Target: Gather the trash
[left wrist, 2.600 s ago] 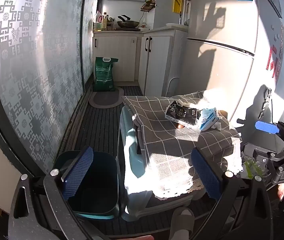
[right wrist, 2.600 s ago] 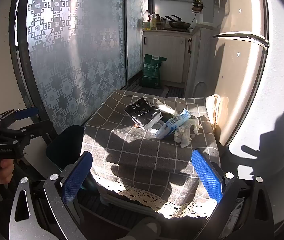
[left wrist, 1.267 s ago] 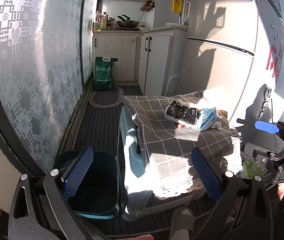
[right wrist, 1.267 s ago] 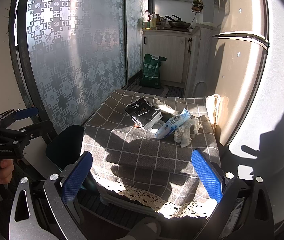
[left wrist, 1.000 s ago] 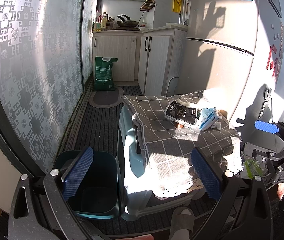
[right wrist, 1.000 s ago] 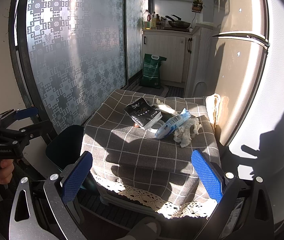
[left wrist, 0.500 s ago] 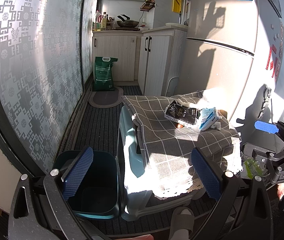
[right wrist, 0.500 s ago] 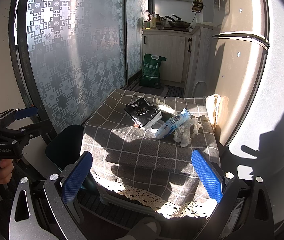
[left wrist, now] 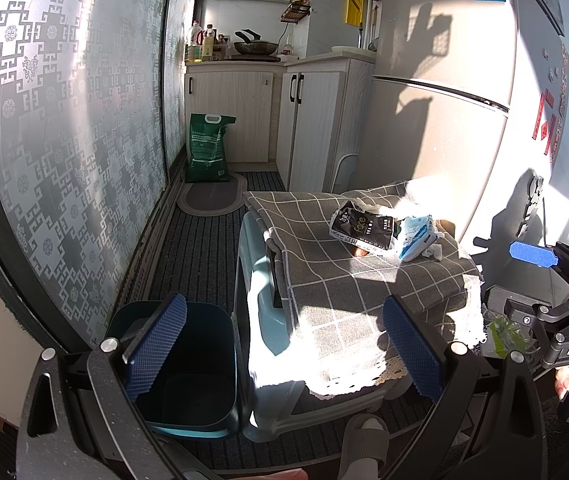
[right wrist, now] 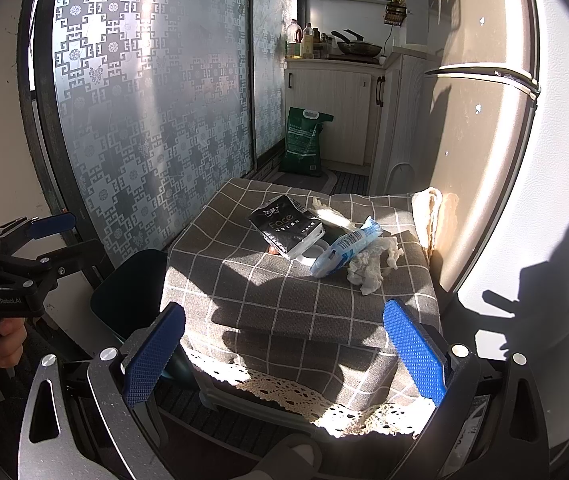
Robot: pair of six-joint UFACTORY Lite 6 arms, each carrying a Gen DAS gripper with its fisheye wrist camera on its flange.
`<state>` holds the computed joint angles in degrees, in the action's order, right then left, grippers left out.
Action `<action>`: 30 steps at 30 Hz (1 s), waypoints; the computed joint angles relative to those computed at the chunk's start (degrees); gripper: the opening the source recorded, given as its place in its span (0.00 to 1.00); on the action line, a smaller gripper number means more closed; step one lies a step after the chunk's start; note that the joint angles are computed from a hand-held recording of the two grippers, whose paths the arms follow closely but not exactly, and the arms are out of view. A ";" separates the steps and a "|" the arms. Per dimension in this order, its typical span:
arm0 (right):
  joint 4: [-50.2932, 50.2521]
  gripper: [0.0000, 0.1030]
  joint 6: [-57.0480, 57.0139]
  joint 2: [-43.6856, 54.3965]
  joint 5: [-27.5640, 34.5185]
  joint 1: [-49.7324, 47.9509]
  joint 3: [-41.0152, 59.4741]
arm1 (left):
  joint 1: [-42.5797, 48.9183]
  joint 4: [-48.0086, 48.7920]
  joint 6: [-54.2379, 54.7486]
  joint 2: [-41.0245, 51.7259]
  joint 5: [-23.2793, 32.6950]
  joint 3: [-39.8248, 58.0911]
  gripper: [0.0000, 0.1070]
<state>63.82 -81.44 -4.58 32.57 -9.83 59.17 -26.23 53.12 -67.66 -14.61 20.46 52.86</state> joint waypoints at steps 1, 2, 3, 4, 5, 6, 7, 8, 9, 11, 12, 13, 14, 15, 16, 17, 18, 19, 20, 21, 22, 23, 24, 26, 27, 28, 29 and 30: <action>0.00 0.97 0.00 0.00 0.00 0.00 0.00 | -0.01 0.05 -0.05 -0.01 0.01 -0.02 0.94; 0.01 0.97 -0.04 0.01 0.03 -0.01 -0.01 | 0.00 -0.01 0.00 0.02 -0.02 -0.01 0.94; 0.01 0.97 -0.04 0.01 0.03 -0.01 -0.01 | 0.00 -0.01 0.00 0.02 -0.02 -0.01 0.94; 0.01 0.97 -0.04 0.01 0.03 -0.01 -0.01 | 0.02 -0.18 0.14 0.00 -0.03 0.00 0.94; 0.01 0.97 -0.04 0.01 0.03 -0.01 -0.01 | -0.01 0.01 0.00 0.01 0.02 0.01 0.94; 0.01 0.97 -0.01 0.00 -0.02 0.02 -0.04 | 0.01 0.07 -0.06 0.01 -0.01 -0.01 0.94; 0.01 0.97 -0.01 0.00 -0.02 0.02 -0.04 | 0.01 0.07 -0.06 0.01 -0.01 -0.01 0.94; 0.02 0.97 -0.01 -0.03 -0.06 0.04 -0.07 | 0.01 -0.01 -0.02 0.00 -0.06 -0.03 0.94; 0.02 0.97 -0.01 -0.03 -0.06 0.04 -0.07 | 0.01 -0.01 -0.02 0.00 -0.06 -0.03 0.94; 0.08 0.97 -0.05 -0.06 -0.08 0.06 -0.11 | 0.05 -0.18 0.14 0.03 -0.06 0.01 0.94; 0.08 0.97 -0.06 -0.03 -0.06 0.06 -0.12 | 0.03 -0.15 0.10 0.01 -0.03 0.00 0.94; -0.05 0.97 0.07 0.07 0.02 0.06 -0.07 | -0.01 -0.14 0.08 -0.03 0.01 -0.01 0.94; -0.29 0.97 0.26 0.04 0.02 0.10 -0.05 | 0.00 -0.05 0.05 0.00 0.00 0.00 0.94; -0.32 0.97 0.24 -0.05 -0.08 0.12 -0.11 | 0.00 -0.05 0.05 0.00 0.00 0.00 0.94; -0.24 0.97 0.16 -0.14 -0.01 0.07 -0.15 | 0.02 -0.05 0.04 0.01 -0.04 -0.01 0.94; 0.01 0.97 -0.02 0.00 0.08 0.01 -0.15 | 0.02 -0.05 0.04 0.01 -0.04 -0.01 0.94; 0.03 0.97 -0.06 -0.01 0.02 0.01 -0.18 | 0.03 -0.03 0.03 -0.01 -0.02 -0.01 0.94; -0.04 0.97 -0.04 -0.04 -0.02 0.02 -0.22 | 0.03 -0.09 0.04 0.02 -0.06 -0.01 0.94; -0.10 0.97 0.02 -0.02 0.05 0.02 -0.18 | 0.03 -0.09 0.04 0.02 -0.06 -0.01 0.94; -0.20 0.97 0.08 0.02 0.06 0.03 -0.16 | 0.03 -0.09 0.04 0.02 -0.06 -0.01 0.93; -0.65 0.97 0.57 -0.19 0.13 0.04 -0.16 | -0.01 -0.09 0.07 -0.03 -0.02 -0.02 0.94; -1.01 0.97 0.95 -0.23 0.07 0.12 -0.13 | 0.10 -0.49 0.54 -0.06 -0.31 -0.06 0.94; -0.96 0.97 0.84 0.20 -0.10 0.20 0.10 | 0.20 -0.83 0.98 -0.25 -0.75 -0.23 0.94; -0.98 0.97 0.61 0.09 0.13 -0.03 -0.10 | 0.14 -0.49 0.95 -0.54 -1.06 -0.49 0.94; -1.00 0.97 0.56 -0.02 -0.09 0.04 -0.29 | 0.00 0.13 0.42 -0.58 -1.12 -0.61 0.94; -1.12 0.97 0.82 0.09 -0.27 0.25 -0.09 | -0.45 1.31 -0.93 -0.52 -0.99 -0.71 0.94; -0.64 0.97 0.37 0.10 0.06 0.21 -0.18 | -1.20 2.55 -2.47 -0.76 -0.28 -0.95 0.94; -0.22 0.97 -0.08 0.08 0.14 0.14 -0.29 | -1.36 2.79 -2.77 -0.64 -0.01 -0.79 0.94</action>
<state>63.60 -81.52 -4.50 32.71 -9.69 58.88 -27.59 55.91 -70.42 -15.25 20.44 52.07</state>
